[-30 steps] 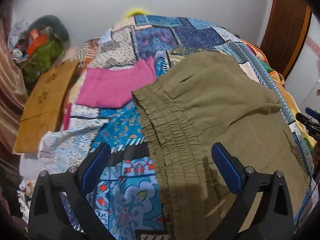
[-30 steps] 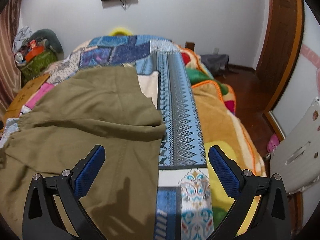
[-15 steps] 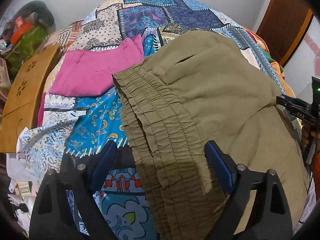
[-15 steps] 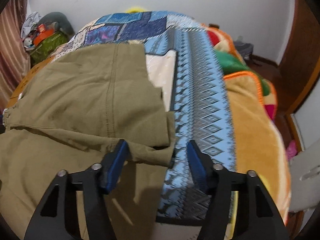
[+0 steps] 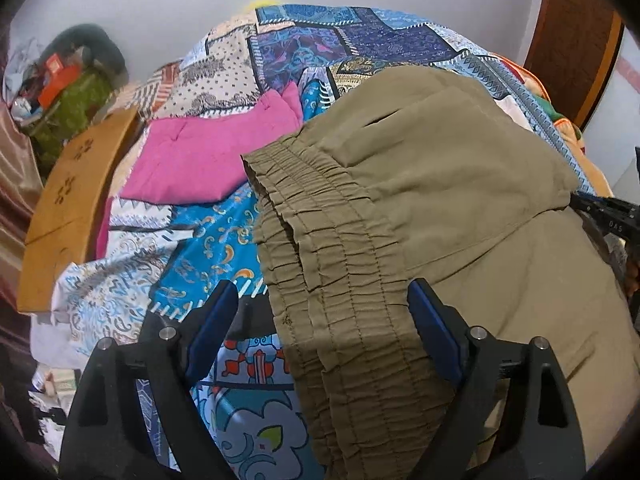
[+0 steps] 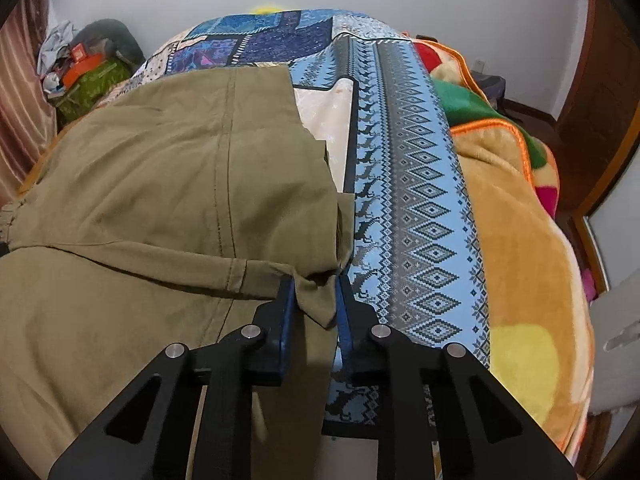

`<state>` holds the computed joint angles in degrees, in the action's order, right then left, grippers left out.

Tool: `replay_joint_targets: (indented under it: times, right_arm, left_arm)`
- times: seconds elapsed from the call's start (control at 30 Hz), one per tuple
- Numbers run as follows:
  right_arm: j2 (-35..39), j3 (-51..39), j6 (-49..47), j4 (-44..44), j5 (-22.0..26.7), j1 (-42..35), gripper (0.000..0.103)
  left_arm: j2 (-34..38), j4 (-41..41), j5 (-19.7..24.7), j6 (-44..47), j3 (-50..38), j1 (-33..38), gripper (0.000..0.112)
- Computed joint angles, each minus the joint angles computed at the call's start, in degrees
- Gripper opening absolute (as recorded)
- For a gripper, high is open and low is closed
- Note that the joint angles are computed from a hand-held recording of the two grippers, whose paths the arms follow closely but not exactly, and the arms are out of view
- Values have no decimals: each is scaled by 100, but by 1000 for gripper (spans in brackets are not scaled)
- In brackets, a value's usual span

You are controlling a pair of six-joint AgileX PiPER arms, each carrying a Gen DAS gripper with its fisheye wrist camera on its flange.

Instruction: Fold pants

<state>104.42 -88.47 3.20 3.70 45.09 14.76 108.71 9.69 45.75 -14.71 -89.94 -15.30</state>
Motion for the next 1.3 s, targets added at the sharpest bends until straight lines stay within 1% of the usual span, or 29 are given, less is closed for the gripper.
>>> replay_joint_targets:
  times: [0.1,0.17,0.2,0.23,0.3,0.4,0.47,0.53,0.6,0.7,0.73,0.8,0.83,0.9,0.97,1.03,1.13,1.2,1.27,1.3]
  right_arm:
    - [54,-80,62,-56,78,14,17]
    - [47,-121,151,-221,140,83,18]
    - [43,-162,198,-345,233,122,20]
    - [52,-227,241,-441,367,152,21]
    - [19,-316,305,-561,615,192,21]
    - [-134,-372,372,-559,756,144,23]
    - [-192,-445,274,-300,848,62,29]
    - [-293,-421,179,-67,736,-14,38]
    - [-312,-455,218,-81,597,5,40]
    - [-93,-737,190,12,594,2,41]
    - [36,-868,181,0,612,-1,42]
    - [363,-1196,249,-222,711,34,42]
    - [453,-1265,243,-234,718,19,42]
    - [616,-1351,88,4,691,-74,42]
    - [844,-1518,-107,320,782,-168,42]
    - [1029,-1615,-168,441,845,-176,42]
    - [916,-1282,-167,308,428,-80,42]
    - [878,-1180,-249,451,336,-112,36]
    - [847,-1127,-164,341,293,-105,28]
    - [844,-1120,-93,216,279,-84,20]
  left_arm:
    - [29,-260,49,247,-67,81,88]
    - [35,-632,244,511,-203,189,88]
    - [17,-724,329,566,-252,219,87]
    - [-18,-756,423,578,-307,232,87]
    - [-151,-709,466,624,-345,221,87]
    - [-179,-835,572,816,-590,290,87]
    - [15,-1034,831,932,-972,390,88]
    - [331,-1192,1115,1018,-1415,463,88]
    - [623,-1263,1333,1053,-1763,486,88]
    - [1133,-1285,1751,1063,-2355,483,88]
    - [1314,-1284,1888,1056,-2564,481,88]
    - [1427,-1402,1899,1070,-2649,506,91]
    - [1446,-1459,1835,1073,-2639,525,91]
    - [1449,-1512,1748,1124,-2586,542,91]
    - [1430,-1541,1607,1192,-2474,564,91]
    - [1480,-1491,1596,1096,-2499,584,93]
    - [1559,-1742,1600,1140,-2544,725,93]
    - [1542,-1781,1526,1129,-2466,769,93]
    - [1411,-1624,1280,1084,-2214,739,92]
    - [1352,-1605,1188,1107,-2111,725,90]
